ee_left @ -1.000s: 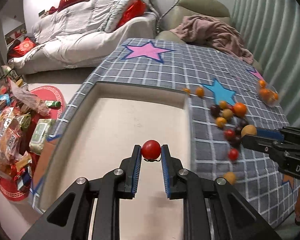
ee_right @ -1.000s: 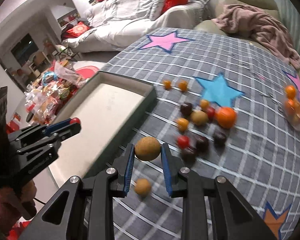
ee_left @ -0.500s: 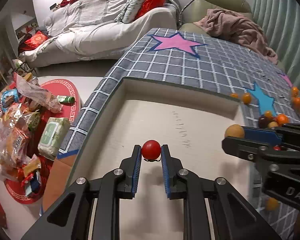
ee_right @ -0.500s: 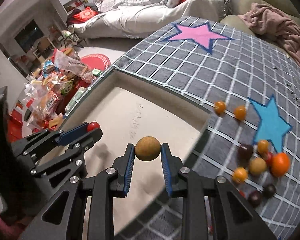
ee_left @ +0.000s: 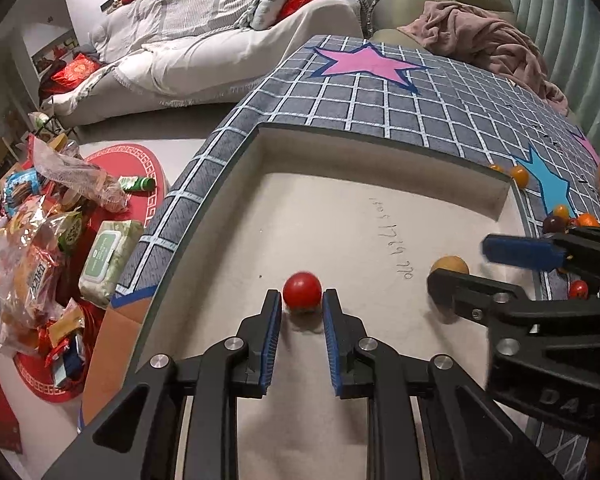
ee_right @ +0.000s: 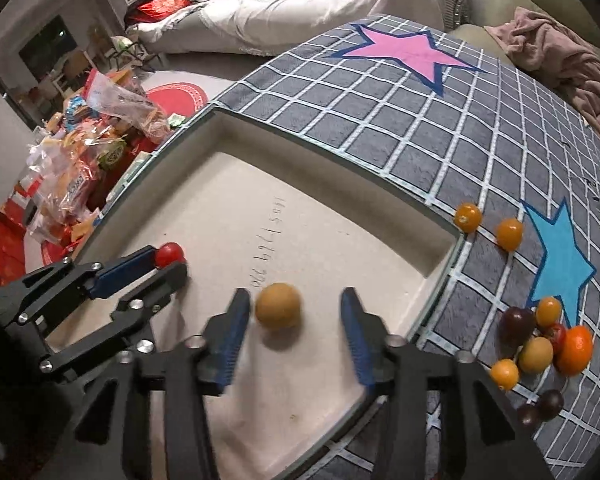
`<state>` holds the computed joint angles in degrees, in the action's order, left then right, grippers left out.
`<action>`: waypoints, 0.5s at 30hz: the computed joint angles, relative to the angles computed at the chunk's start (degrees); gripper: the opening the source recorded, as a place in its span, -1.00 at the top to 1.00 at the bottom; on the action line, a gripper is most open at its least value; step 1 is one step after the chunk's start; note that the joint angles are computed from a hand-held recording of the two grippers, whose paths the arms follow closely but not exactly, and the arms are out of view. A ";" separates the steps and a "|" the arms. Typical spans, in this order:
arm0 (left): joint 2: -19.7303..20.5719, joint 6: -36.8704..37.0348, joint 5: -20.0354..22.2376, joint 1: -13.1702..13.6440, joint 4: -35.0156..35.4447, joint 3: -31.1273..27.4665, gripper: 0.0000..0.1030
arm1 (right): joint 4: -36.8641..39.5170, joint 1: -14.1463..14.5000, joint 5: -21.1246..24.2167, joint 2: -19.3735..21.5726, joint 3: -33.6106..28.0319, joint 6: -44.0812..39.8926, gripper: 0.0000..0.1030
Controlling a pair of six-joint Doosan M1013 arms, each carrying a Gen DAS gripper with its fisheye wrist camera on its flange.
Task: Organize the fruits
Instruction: 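Carry both fruits over the white tray and open both grippers, then withdraw both grippers from the tray back to the fruit pile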
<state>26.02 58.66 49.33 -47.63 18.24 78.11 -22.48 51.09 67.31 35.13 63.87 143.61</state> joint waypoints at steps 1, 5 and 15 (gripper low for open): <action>-0.05 -0.13 0.29 -0.06 0.22 0.11 0.38 | 0.03 0.00 -1.16 -0.49 0.62 0.39 -0.30; -2.06 -6.80 -3.34 -1.20 7.66 2.89 -0.78 | -1.89 0.68 -2.57 -1.57 1.22 1.87 -0.57; -6.10 -3.70 -5.65 -2.85 0.99 6.17 -0.78 | -8.49 3.99 -2.61 -7.97 8.23 10.39 -1.00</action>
